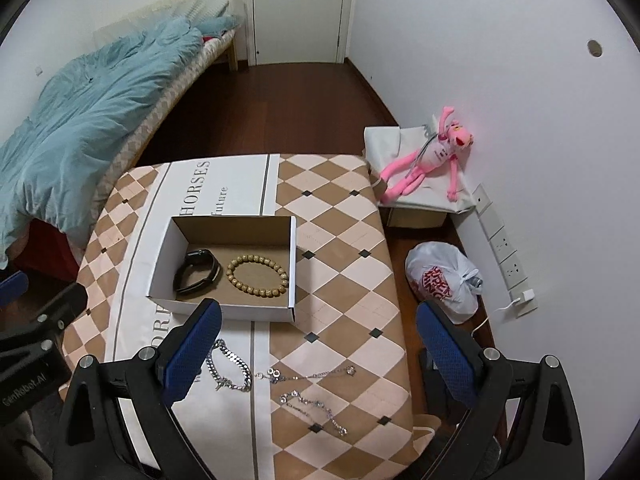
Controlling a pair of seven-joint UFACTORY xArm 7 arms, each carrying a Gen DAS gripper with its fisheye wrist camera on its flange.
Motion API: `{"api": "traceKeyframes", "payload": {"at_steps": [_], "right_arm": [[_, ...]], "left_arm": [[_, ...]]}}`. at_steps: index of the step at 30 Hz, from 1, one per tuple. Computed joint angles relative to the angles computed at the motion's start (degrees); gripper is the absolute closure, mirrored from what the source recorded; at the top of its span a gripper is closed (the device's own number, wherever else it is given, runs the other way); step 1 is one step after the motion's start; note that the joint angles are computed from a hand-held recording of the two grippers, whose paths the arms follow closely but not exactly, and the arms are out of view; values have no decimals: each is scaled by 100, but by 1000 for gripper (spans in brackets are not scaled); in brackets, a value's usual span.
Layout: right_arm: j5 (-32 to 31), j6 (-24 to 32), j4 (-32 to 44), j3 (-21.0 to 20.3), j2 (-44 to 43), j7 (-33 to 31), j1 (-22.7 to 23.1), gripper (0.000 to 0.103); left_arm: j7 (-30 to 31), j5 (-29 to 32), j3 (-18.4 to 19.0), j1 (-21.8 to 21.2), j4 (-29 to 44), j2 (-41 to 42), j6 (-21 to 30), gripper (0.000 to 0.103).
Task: Organize jewelry
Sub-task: 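Lift both tools out of the box, then grasp the silver chain bracelet with the right tool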
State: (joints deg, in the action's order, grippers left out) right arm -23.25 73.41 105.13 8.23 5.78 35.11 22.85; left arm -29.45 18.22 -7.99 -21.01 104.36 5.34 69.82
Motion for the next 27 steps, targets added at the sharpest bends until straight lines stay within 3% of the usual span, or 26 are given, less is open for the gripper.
{"api": "traceKeyframes", "payload": {"at_steps": [11, 15, 23, 25, 27], "right_arm": [[118, -199, -397, 150, -565, 216, -114, 4], [306, -367, -781, 165, -778, 339, -246, 4], [1528, -1080, -2521, 105, -1285, 265, -510, 5], [1877, -1380, -2890, 114, -1291, 191, -520, 11], [2137, -1582, -3106, 141, -1178, 127, -502, 27]], "left_arm": [[-157, 4, -123, 21, -262, -397, -53, 7], [-253, 182, -165, 68, -672, -624, -379, 7], [-662, 212, -216, 249, -1801, -908, -421, 7], [-770, 170, -208, 307, -2182, -1010, -438, 7], [-827, 83, -200, 360, -2462, -1073, -383, 7]]}}
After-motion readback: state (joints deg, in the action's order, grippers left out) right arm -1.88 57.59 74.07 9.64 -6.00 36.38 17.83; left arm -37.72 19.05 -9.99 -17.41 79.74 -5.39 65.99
